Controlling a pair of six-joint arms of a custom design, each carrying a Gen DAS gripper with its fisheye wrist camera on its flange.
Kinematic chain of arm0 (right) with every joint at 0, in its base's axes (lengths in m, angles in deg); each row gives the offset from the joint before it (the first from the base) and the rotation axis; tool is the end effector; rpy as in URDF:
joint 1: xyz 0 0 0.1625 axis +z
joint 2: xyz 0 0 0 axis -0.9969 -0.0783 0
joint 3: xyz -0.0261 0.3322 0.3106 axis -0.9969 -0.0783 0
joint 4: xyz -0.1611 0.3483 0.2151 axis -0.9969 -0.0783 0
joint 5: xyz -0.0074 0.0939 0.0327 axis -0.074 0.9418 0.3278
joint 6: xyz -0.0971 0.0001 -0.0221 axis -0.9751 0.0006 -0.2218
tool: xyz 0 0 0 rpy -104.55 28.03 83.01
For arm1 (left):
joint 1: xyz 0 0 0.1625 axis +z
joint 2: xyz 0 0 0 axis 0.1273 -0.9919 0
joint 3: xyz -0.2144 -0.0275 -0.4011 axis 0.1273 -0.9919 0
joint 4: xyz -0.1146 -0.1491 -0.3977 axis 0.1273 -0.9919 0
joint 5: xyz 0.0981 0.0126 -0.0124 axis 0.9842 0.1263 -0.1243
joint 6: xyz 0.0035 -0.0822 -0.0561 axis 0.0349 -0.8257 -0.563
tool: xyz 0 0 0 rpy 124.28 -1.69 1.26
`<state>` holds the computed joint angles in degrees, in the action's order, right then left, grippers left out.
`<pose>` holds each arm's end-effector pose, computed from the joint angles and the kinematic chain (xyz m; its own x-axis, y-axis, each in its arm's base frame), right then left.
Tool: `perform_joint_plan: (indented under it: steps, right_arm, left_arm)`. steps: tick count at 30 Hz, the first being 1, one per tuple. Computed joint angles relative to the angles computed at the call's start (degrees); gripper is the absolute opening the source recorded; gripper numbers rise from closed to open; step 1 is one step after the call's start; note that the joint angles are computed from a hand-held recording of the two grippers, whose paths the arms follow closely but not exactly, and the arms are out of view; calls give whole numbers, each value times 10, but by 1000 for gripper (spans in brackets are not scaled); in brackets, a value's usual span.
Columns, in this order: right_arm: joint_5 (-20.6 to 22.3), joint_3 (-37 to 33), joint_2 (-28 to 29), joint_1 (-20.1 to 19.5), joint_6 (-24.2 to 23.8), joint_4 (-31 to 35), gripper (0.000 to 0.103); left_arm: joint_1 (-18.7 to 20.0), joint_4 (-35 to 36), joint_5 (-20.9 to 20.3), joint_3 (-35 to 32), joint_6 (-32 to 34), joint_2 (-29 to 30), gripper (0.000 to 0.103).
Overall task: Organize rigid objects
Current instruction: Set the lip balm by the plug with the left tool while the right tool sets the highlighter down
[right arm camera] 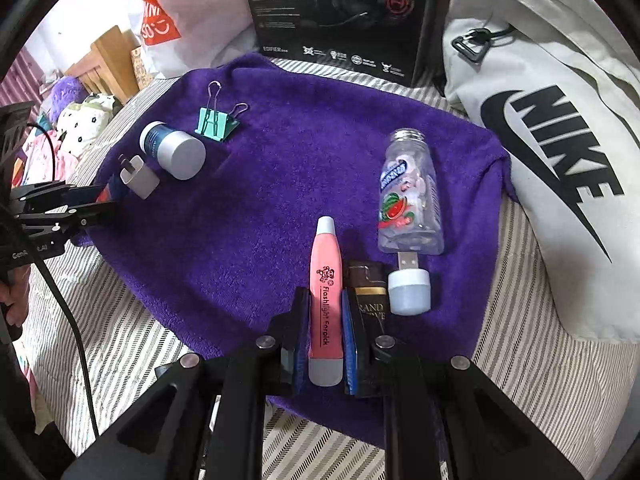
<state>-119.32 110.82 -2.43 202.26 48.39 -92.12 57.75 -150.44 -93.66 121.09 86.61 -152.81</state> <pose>0.2897 -0.4291 0.0098 -0.7183 -0.1909 0.6690 -0.3666 0.9212 -0.1307 -0.0120 -0.4633 0.2813 -0.7534 0.3979 -0.5235 0.5161 0.8511 -0.0958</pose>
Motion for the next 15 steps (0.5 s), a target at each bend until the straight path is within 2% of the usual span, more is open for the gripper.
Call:
perform_joint_plan:
  steps: [15]
  right_arm:
    - [-11, -17, 25, -8, -23, -7, 16]
  left_arm:
    - [-11, 13, 33, -5, -2, 24, 35]
